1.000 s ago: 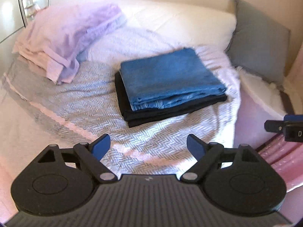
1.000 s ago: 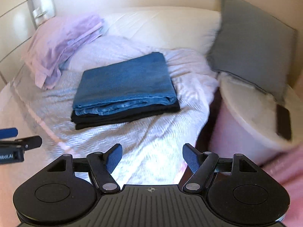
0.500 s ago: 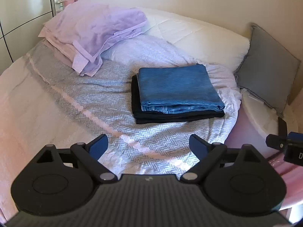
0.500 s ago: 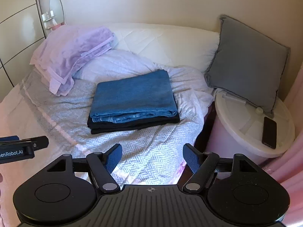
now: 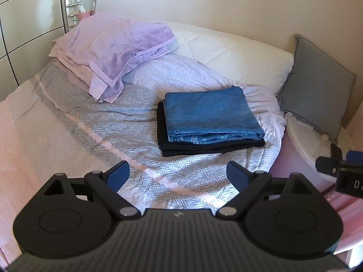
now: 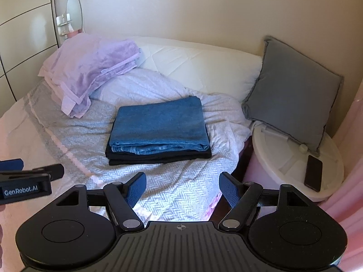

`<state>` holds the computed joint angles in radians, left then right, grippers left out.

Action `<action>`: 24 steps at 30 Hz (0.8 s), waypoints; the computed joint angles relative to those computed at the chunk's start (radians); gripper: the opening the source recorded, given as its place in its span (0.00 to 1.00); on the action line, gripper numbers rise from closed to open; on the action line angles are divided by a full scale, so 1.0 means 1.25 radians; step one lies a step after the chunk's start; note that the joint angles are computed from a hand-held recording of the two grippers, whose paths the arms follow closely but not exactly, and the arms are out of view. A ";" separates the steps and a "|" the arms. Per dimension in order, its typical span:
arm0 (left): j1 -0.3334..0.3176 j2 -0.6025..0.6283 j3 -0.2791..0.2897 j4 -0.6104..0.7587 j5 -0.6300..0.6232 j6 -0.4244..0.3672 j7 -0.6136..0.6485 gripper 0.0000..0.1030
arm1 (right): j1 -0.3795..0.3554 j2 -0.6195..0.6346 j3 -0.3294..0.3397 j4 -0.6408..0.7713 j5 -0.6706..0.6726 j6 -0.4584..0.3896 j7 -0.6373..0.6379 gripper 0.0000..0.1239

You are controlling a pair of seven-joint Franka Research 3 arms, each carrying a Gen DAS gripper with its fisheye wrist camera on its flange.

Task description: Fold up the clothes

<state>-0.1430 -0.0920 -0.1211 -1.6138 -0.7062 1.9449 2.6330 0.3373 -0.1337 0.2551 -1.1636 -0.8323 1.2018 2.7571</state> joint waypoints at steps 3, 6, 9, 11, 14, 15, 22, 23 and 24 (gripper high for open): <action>0.003 0.001 0.002 0.005 0.001 -0.012 -0.009 0.88 | 0.006 0.007 0.006 0.008 0.000 -0.014 0.007 0.60; 0.004 -0.010 0.003 -0.009 0.004 -0.002 0.000 0.88 | 0.015 0.015 0.008 0.019 -0.003 -0.026 0.013 0.60; 0.004 -0.018 0.007 -0.020 0.008 0.001 -0.001 0.88 | 0.029 0.026 0.011 0.031 -0.016 -0.037 0.015 0.60; 0.004 -0.021 0.009 -0.022 0.015 -0.001 -0.008 0.88 | 0.037 0.028 0.008 0.033 -0.017 -0.041 0.018 0.60; 0.003 -0.027 0.012 -0.030 0.018 0.000 -0.002 0.88 | 0.047 0.031 0.005 0.037 -0.018 -0.047 0.022 0.60; 0.002 -0.030 0.013 -0.034 0.019 0.003 0.003 0.88 | 0.049 0.031 0.004 0.037 -0.018 -0.047 0.023 0.60; -0.005 -0.044 0.018 -0.054 0.022 0.012 0.025 0.88 | 0.059 0.036 -0.001 0.047 -0.020 -0.054 0.024 0.60; -0.006 -0.043 0.018 -0.053 0.023 0.013 0.023 0.88 | 0.060 0.037 -0.001 0.049 -0.020 -0.055 0.024 0.60; -0.007 -0.043 0.018 -0.052 0.024 0.012 0.020 0.88 | 0.061 0.038 -0.002 0.051 -0.021 -0.056 0.023 0.60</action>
